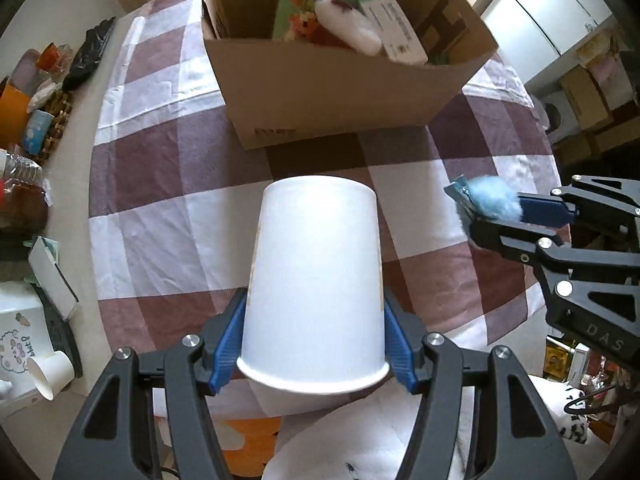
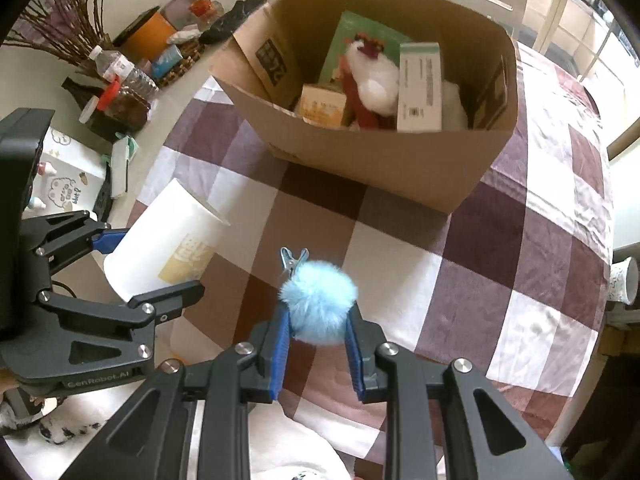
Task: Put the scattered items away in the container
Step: 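Lift and carry the paper cup and pompom over the cardboard box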
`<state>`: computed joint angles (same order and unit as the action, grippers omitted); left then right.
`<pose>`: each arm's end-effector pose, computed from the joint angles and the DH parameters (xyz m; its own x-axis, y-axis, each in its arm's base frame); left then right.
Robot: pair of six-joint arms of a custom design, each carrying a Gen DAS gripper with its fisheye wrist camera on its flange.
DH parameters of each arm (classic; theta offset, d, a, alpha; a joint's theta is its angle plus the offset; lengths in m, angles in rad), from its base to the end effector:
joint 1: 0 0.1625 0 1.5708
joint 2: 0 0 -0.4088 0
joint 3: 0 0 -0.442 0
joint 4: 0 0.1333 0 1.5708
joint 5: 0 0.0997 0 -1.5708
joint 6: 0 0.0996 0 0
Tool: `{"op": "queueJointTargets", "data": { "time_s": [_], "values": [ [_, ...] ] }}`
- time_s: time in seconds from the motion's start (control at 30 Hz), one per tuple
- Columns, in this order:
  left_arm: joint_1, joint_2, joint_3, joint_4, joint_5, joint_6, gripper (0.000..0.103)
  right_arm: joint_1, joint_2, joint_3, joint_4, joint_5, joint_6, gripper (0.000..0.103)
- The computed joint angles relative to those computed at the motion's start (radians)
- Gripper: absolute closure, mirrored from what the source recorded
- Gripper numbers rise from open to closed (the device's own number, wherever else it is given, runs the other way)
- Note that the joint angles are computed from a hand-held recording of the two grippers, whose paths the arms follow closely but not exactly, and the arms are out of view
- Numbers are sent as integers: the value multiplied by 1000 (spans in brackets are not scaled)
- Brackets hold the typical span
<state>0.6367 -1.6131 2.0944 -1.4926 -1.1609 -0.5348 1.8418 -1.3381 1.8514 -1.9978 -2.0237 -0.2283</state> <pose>-0.2272 -0.3832 0.2360 -0.6701 0.4859 -0.5611 0.3951 0.8735 0.2845 0.2393 -0.5261 0.2454 -0.7737 -0.4871 0.4051 -0.4536 0.8723 0.1826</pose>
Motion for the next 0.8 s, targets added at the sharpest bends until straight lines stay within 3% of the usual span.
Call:
{"op": "queueJointTargets", "data": {
  "time_s": [0.8],
  "values": [
    [18, 131, -186, -47, 9, 137, 40, 32, 66, -153, -3, 25, -7, 77]
  ]
}}
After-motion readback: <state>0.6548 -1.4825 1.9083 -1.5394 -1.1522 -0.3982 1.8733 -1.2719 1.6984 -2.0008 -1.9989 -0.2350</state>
